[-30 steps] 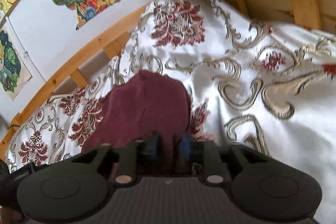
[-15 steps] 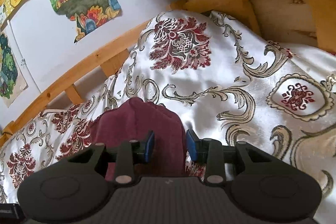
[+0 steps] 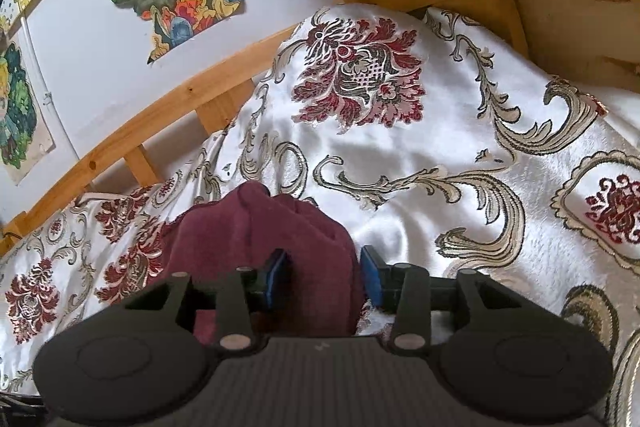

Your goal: Fold small clothes

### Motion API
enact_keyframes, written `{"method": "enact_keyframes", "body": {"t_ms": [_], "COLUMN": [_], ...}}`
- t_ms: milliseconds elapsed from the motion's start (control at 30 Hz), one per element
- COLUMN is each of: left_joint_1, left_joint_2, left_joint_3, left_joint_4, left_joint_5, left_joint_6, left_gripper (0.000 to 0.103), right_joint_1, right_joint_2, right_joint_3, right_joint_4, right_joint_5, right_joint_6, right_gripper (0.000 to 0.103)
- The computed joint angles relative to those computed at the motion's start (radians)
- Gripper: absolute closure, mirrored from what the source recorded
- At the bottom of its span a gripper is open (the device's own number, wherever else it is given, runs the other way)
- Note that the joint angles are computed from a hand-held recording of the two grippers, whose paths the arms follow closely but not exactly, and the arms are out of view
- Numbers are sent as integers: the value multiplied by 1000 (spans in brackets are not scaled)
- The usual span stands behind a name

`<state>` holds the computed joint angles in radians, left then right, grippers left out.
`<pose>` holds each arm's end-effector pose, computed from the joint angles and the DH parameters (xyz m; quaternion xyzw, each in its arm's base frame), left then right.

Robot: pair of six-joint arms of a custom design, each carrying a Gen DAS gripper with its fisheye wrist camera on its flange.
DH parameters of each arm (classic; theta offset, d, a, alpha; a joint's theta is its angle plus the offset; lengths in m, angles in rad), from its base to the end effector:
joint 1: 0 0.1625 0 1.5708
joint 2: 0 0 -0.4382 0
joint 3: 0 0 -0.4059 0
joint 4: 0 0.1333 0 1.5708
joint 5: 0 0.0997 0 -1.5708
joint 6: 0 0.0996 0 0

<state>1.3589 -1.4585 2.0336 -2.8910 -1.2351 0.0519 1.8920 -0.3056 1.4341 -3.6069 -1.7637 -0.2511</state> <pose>0.0516 -0.5499 0.3756 0.0605 0.9183 -0.3702 0.1264 0.3388 -0.6566 -0.0541 0.2120 -0.8701 0.4391 0.0712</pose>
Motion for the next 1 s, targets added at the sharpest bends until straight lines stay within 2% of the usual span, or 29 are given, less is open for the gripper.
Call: {"method": "enact_keyframes", "body": {"t_ms": [167, 233, 300, 400, 500, 567, 733, 900, 1000], "left_joint_1": [4, 6, 5, 8, 13, 12, 11, 12, 10], "left_joint_2": [1, 2, 1, -1, -1, 0, 1, 3, 4], "left_joint_3": [-12, -15, -16, -23, -29, -27, -25, -26, -27], "left_joint_4": [25, 30, 33, 52, 66, 61, 55, 54, 57], "left_joint_5": [-11, -15, -14, -20, -29, -29, -26, -25, -21], "left_joint_6": [-3, -4, -5, -1, 1, 3, 5, 6, 7], "left_gripper": [0, 0, 0, 0, 0, 0, 0, 0, 0], "right_joint_1": [2, -2, -3, -4, -6, -3, -2, -2, 2], "right_joint_2": [5, 8, 11, 10, 6, 9, 7, 5, 5], "right_joint_3": [-9, -21, -32, -31, -22, -25, -24, -22, -23], "right_joint_4": [12, 29, 48, 50, 44, 35, 18, 15, 16], "right_joint_5": [22, 51, 62, 69, 72, 57, 29, 26, 19], "right_joint_6": [-18, -28, -33, -24, -11, -1, 44, 70, 65], "right_gripper": [34, 21, 17, 18, 21, 27, 58, 68, 69]}}
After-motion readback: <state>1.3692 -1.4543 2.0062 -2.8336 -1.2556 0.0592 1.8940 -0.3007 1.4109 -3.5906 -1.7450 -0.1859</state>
